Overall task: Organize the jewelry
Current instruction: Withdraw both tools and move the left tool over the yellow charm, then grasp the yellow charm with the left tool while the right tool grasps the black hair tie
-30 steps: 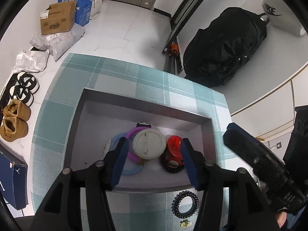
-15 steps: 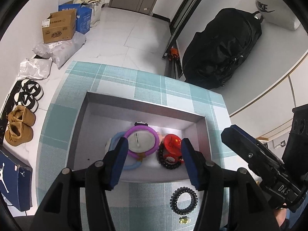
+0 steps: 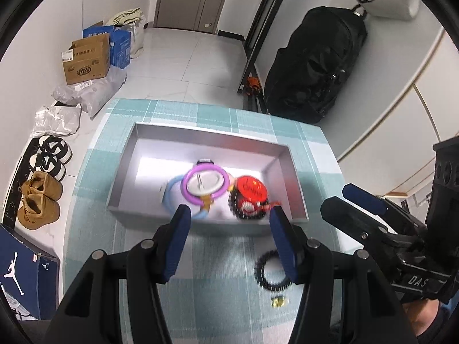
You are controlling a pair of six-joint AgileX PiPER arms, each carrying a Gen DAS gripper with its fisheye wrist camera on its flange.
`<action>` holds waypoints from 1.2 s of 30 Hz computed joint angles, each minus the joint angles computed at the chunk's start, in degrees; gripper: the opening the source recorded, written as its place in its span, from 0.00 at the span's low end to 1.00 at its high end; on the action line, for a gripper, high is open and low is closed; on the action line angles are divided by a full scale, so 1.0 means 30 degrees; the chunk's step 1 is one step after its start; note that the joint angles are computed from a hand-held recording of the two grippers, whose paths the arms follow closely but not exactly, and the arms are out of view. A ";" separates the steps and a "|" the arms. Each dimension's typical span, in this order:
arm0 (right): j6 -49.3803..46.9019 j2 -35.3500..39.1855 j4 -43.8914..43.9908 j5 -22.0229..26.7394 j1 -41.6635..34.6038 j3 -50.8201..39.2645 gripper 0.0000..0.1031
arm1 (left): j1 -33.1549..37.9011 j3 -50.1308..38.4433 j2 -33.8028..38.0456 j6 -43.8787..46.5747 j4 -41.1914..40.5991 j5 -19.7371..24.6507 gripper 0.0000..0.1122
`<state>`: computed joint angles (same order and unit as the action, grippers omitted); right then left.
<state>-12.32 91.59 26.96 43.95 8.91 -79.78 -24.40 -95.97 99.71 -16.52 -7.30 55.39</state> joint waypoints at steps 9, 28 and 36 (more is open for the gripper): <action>0.2052 -0.1324 -0.2075 0.0377 -0.0057 0.1461 0.87 | -0.0476 0.2045 -0.1430 -0.0008 -0.0132 -0.0535 0.47; 0.3185 -0.2536 -0.2846 0.1658 -0.1943 0.3268 0.89 | -0.3439 0.0475 0.1232 0.0908 0.0288 0.2367 0.57; 0.3193 -0.2542 -0.3029 0.1675 -0.1981 0.3427 0.89 | -0.4325 -0.0603 0.2399 0.0659 0.1845 0.2674 0.56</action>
<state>-2.74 83.96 17.87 48.97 2.97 -69.50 -37.38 -97.78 106.91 -14.55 -1.77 63.41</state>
